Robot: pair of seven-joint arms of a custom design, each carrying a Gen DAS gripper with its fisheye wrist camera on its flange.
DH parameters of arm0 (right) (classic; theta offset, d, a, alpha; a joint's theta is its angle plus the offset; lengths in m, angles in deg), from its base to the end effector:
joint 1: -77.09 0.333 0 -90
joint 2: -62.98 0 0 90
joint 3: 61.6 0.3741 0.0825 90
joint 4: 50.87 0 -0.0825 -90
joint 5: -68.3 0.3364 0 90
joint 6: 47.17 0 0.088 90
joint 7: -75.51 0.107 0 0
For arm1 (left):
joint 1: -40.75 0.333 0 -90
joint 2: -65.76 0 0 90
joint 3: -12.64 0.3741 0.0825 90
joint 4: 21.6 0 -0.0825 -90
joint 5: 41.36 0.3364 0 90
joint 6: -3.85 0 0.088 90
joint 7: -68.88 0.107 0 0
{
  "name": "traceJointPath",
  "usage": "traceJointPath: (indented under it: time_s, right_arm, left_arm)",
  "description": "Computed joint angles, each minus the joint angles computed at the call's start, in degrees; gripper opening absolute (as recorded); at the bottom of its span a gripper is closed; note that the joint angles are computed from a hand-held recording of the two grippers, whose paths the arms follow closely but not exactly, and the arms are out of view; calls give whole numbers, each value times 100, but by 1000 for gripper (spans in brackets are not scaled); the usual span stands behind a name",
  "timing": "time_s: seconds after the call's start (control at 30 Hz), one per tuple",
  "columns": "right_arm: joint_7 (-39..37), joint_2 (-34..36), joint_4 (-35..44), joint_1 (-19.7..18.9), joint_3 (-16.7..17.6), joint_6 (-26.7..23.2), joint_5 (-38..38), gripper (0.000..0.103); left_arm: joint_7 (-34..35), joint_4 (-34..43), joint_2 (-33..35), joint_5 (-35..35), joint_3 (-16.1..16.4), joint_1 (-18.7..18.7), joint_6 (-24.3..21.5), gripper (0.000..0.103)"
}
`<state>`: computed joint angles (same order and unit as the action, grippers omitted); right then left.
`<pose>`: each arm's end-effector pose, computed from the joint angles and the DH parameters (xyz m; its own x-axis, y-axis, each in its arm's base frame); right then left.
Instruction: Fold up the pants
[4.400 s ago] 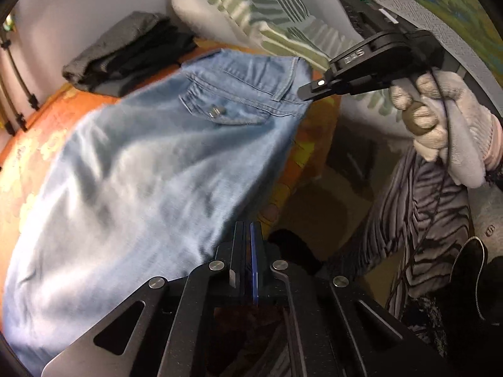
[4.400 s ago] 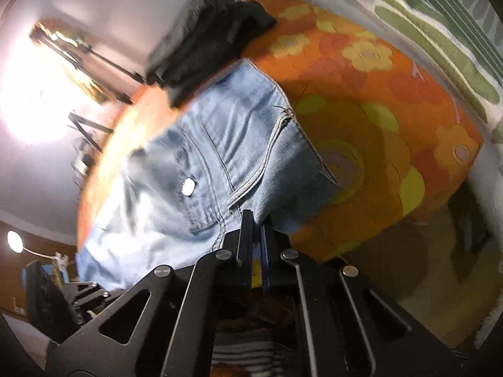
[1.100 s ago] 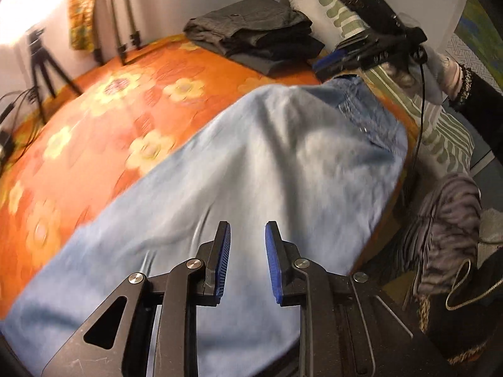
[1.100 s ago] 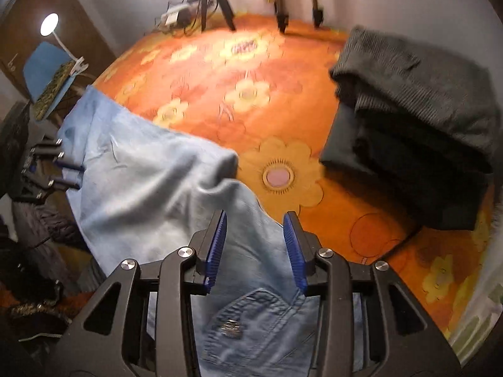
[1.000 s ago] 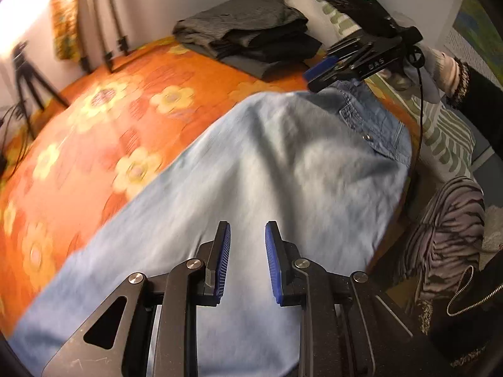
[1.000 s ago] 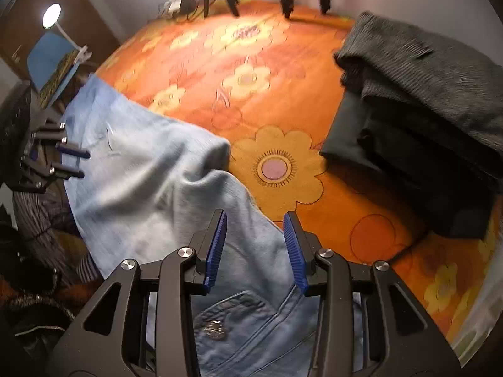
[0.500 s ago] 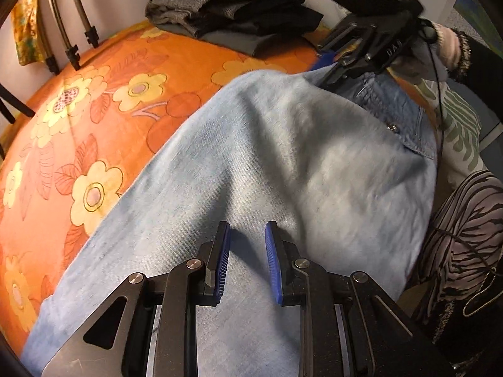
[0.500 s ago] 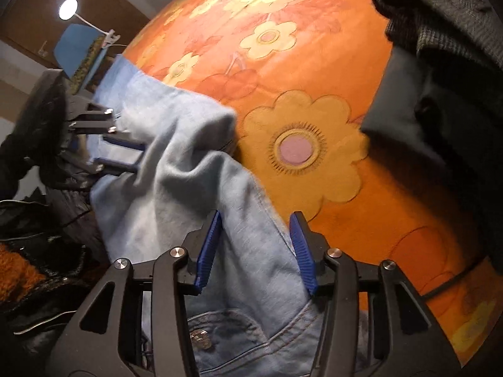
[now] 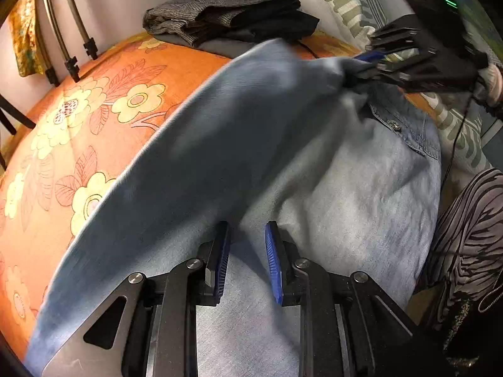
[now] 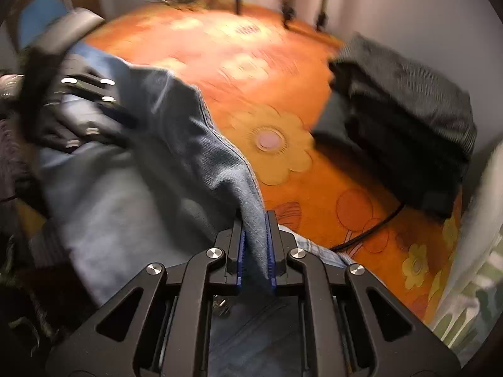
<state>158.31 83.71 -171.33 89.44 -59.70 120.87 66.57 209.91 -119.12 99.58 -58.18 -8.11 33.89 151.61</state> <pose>0.5927 0.1505 0.3876 0.3724 -0.9259 0.0638 -0.8187 -0.3600 -0.4474 0.6409 -0.2741 0.3787 -0.8777 -0.4730 0.0773 -0.4520 0.7633 -0.4615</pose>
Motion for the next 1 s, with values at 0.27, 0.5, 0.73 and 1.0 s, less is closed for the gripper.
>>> traceJointPath:
  time_s: [0.27,0.5,0.73,1.0]
  right_arm:
    - [1156,235,466,587,-935,-112,-1027,54]
    - [1297,60,452,188,-629,-834,-943,59]
    - [2300,-374,223,556,-816,-591,-1671,59]
    - [2177,-431,801,625,-112,-494,-1385,59]
  left_arm:
    - [-364,23,-10,62,117,-1,172,21]
    - [-374,-433,-414,-541,-106,504,648,22]
    - [-268,-1111,-1012,-1559,-128,1230,1212,31]
    - [263,-1860,-1719,-2985,208,2156,1637,31]
